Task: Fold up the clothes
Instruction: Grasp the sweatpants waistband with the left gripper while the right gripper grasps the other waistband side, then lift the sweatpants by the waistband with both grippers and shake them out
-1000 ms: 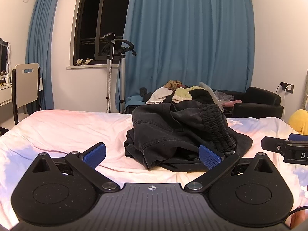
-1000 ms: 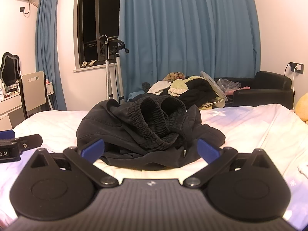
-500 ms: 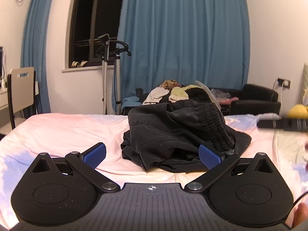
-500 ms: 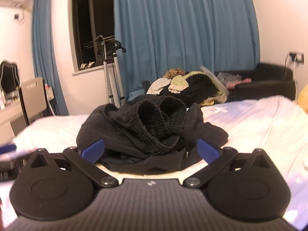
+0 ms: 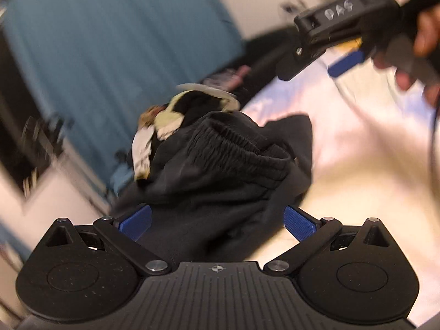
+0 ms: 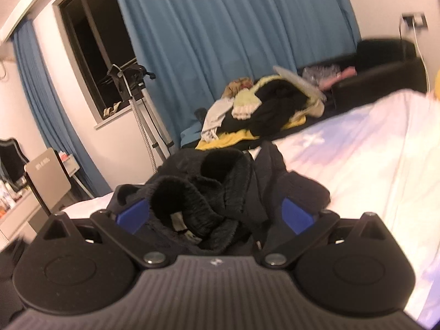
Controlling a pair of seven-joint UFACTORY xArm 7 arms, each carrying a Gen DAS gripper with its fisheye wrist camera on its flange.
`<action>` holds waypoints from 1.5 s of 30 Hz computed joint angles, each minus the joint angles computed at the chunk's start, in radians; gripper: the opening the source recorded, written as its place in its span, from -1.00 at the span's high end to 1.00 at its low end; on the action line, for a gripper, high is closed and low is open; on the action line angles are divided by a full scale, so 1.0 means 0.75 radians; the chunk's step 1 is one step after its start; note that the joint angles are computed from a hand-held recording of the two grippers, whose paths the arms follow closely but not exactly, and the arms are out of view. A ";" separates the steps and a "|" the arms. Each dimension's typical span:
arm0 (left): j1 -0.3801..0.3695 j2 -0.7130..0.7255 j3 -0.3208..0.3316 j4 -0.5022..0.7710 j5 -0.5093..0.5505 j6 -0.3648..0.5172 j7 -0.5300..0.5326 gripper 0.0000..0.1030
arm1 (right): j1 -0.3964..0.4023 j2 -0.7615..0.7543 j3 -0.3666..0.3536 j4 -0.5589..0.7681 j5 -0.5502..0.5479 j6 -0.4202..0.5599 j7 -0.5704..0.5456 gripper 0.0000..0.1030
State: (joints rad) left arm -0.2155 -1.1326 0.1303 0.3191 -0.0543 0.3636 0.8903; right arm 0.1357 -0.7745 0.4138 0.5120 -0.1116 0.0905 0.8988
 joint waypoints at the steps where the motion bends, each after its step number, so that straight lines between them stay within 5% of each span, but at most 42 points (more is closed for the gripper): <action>1: -0.014 0.101 -0.003 0.041 0.019 -0.047 0.027 -1.00 | 0.003 0.013 -0.017 -0.017 0.011 -0.012 0.006 -1.00; 3: -0.029 0.305 -0.010 0.130 0.051 -0.145 0.073 -1.00 | 0.003 0.039 -0.047 -0.061 0.047 -0.081 0.039 -1.00; 8: -0.068 0.696 -0.019 0.303 0.127 -0.303 0.219 -1.00 | -0.197 0.051 0.067 -0.143 0.091 -0.319 0.142 -1.00; 13: -0.043 0.882 -0.090 0.388 0.167 -0.276 0.290 -0.92 | -0.088 0.177 -0.053 -0.198 0.151 -0.559 0.105 -1.00; 16: -0.061 0.880 -0.085 0.388 0.134 -0.235 0.315 -0.26 | -0.069 0.193 -0.060 -0.201 0.187 -0.605 0.051 -1.00; 18: -0.039 0.840 -0.097 0.362 0.120 -0.217 0.302 0.26 | -0.039 0.198 -0.078 -0.202 0.212 -0.616 0.023 -1.00; 20: -0.054 0.759 -0.065 0.302 0.093 -0.233 0.324 0.49 | -0.023 0.205 -0.084 -0.202 0.238 -0.636 -0.008 -1.00; 25: -0.006 0.385 -0.065 0.135 0.026 -0.090 0.196 0.55 | -0.077 0.258 0.029 -0.204 0.365 -0.823 -0.084 -1.00; 27: 0.021 0.198 -0.050 0.062 -0.005 0.008 0.132 0.55 | -0.015 0.282 -0.005 -0.195 0.384 -0.857 -0.086 -1.00; 30: 0.088 -0.113 -0.008 -0.059 -0.044 0.182 0.044 0.55 | 0.190 0.343 -0.210 -0.152 0.249 -0.837 -0.080 -1.00; 36: 0.244 -0.565 0.072 -0.268 -0.117 0.413 -0.138 0.55 | 0.704 0.456 -0.759 0.000 -0.155 -0.590 -0.001 -1.00; 37: 0.268 -0.616 0.089 -0.294 -0.121 0.441 -0.152 0.55 | 0.739 0.470 -0.793 0.025 -0.182 -0.522 0.006 -1.00; 39: 0.298 -0.660 0.115 -0.321 -0.135 0.476 -0.180 0.55 | 0.673 0.465 -0.715 0.036 -0.119 -0.365 -0.012 -1.00; 42: 0.317 -0.680 0.152 -0.318 -0.150 0.505 -0.186 0.54 | 0.684 0.429 -0.721 -0.022 -0.003 -0.376 0.028 -1.00; 45: 0.326 -0.654 0.197 -0.310 -0.160 0.500 -0.160 0.53 | 0.427 0.356 -0.462 -0.054 0.106 -0.417 0.046 -1.00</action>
State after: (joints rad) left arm 0.0286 -1.6234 0.2780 0.0865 -0.1744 0.7385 0.7704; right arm 0.4557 -0.5076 0.0675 0.4715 -0.0319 -0.2222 0.9334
